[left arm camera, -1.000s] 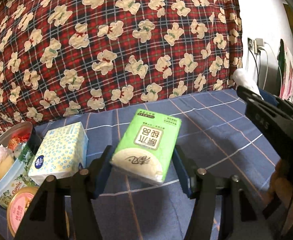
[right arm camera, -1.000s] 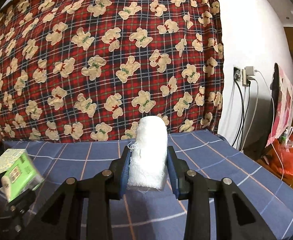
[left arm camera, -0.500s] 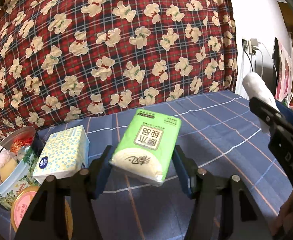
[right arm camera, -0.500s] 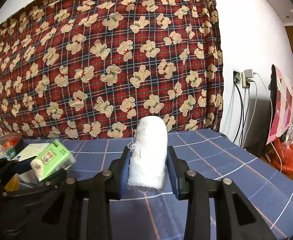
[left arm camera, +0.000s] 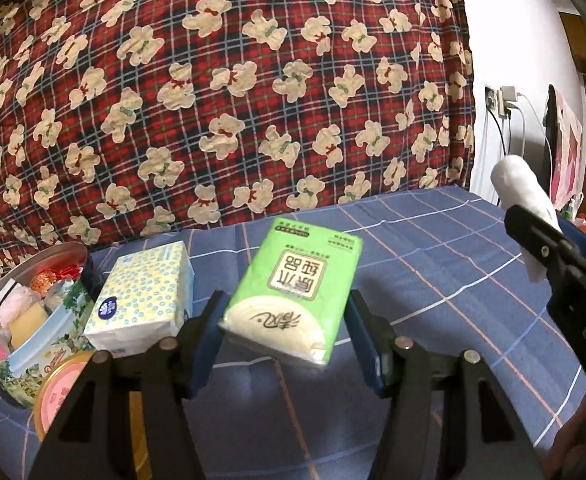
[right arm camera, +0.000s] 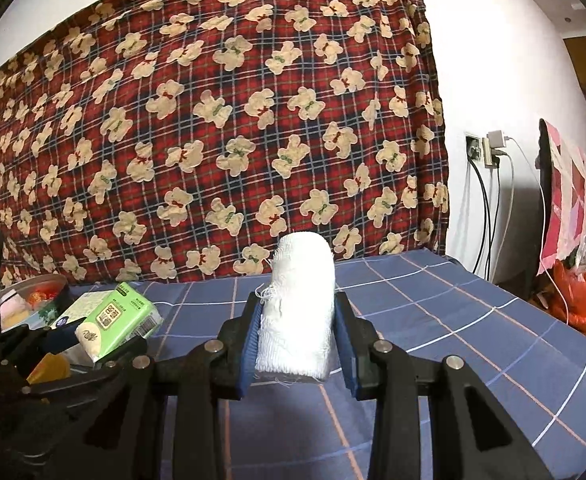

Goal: Organize soft objects
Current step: 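Carry the green tissue pack and white gauze roll over the tin with both tools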

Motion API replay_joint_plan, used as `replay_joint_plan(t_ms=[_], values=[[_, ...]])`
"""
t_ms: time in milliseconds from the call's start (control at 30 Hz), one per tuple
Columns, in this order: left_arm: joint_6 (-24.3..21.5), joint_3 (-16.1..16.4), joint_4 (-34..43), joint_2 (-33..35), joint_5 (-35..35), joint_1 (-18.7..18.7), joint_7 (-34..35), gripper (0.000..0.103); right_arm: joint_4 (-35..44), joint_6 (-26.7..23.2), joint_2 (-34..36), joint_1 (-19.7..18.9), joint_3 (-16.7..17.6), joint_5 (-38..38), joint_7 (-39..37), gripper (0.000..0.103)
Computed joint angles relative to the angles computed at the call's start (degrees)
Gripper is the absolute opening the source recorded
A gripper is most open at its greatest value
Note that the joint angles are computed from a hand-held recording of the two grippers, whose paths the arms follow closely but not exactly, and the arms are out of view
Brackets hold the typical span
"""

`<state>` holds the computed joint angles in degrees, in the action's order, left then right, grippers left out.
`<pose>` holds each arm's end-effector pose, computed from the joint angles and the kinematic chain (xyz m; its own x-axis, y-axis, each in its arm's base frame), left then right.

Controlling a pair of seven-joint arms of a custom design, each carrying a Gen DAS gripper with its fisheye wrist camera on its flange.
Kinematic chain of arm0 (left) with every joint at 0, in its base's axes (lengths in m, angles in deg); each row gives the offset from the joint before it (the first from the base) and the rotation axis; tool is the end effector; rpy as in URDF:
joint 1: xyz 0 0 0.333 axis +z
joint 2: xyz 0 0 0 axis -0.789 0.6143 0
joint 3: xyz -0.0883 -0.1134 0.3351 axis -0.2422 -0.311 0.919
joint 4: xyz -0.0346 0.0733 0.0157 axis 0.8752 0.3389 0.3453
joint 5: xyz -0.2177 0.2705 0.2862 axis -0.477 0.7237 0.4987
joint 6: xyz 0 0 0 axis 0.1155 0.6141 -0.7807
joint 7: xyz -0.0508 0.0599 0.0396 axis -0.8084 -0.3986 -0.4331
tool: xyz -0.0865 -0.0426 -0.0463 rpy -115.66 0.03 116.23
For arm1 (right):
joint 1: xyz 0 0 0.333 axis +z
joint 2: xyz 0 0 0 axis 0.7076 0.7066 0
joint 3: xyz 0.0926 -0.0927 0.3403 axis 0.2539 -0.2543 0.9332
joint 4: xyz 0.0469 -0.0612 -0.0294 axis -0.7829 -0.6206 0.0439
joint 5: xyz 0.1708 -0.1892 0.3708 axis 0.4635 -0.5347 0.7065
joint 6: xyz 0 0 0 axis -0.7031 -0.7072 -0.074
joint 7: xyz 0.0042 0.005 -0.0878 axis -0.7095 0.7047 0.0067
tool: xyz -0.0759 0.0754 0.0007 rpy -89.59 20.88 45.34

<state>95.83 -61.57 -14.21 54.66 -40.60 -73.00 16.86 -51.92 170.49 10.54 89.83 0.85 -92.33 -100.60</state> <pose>0.7407 -0.3551 0.4940 -0.3794 -0.9230 -0.0646 -0.3830 0.2202 -0.8971 0.6600 0.5094 0.5045 -0.3249 -0.9450 -0.0369 -0.2004 0.1069 -0.9739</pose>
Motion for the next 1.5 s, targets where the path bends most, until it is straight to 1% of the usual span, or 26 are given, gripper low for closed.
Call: replay_joint_plan(t_ms=[133,267,367,500,600,633,733,800,900,933,1000,1100,1200,1267,1300,1333,1500], values=[[0.1,0.1,-1.2,-0.8,-0.1,0.3,-0.3,0.059,0.3,-0.4,0.2,0.5,0.0,-0.1,0.2,0.038],[1.2,1.4,-3.0,-2.0,1.0,-0.3,-1.6,0.059,0.6,-0.5,0.4,0.7,0.2,0.3,-0.2,0.038],[3.0,4.1,-4.6,-3.1,2.7,-1.7,-4.0,0.059,1.2,-0.8,0.9,1.2,0.1,0.4,-1.0,0.038],[4.0,5.3,-6.0,-4.1,3.6,-1.9,-5.4,0.059,3.0,0.0,2.1,1.6,0.0,0.8,-2.6,0.038],[4.3,5.4,-6.8,-4.6,3.8,-1.4,-6.0,0.059,4.4,0.6,3.1,2.1,-0.4,1.1,-2.9,0.038],[4.5,6.1,-7.0,-4.8,4.0,-1.8,-6.7,0.059,4.7,0.8,3.3,2.2,-0.6,1.3,-2.8,0.038],[6.3,11.8,-7.9,-5.3,6.2,-5.4,-10.5,0.059,6.6,2.3,4.6,2.4,-0.9,2.0,-3.1,0.038],[7.3,14.6,-8.5,-5.6,7.2,-7.0,-12.2,0.059,8.7,2.9,6.0,2.7,-1.3,2.9,-4.6,0.038],[8.2,14.0,-9.8,-6.4,6.8,-5.5,-11.9,0.059,12.5,4.4,8.6,3.2,-2.0,4.6,-7.5,0.038],[8.4,14.6,-10.1,-6.6,6.5,-5.8,-12.0,0.059,14.4,5.0,9.9,3.2,-2.1,5.7,-9.0,0.038],[9.1,16.8,-10.8,-6.8,5.7,-6.9,-12.5,0.059,17.3,6.1,11.8,3.4,-2.6,7.7,-11.3,0.038],[9.9,19.2,-11.8,-7.0,3.9,-7.9,-12.1,0.059,22.8,7.3,15.4,3.7,-3.4,10.8,-15.4,0.038],[10.8,21.3,-12.9,-7.2,1.5,-9.0,-10.9,0.059,26.5,8.1,17.9,4.3,-4.8,13.1,-17.7,0.038],[11.8,24.2,-13.7,-7.2,-0.3,-11.0,-10.2,0.059,28.4,8.2,19.2,4.8,-5.8,14.7,-18.4,0.038],[12.8,26.6,-14.3,-7.1,-1.5,-12.9,-9.7,0.059,29.1,8.3,19.7,5.0,-6.3,15.6,-18.7,0.038],[13.3,27.8,-14.7,-7.1,-2.4,-13.8,-9.0,0.059,29.9,8.2,20.2,5.2,-6.8,16.5,-19.1,0.038],[15.1,30.3,-16.6,-7.4,-6.6,-15.4,-5.4,0.059,36.1,8.5,24.3,6.0,-8.7,20.3,-22.3,0.038]])
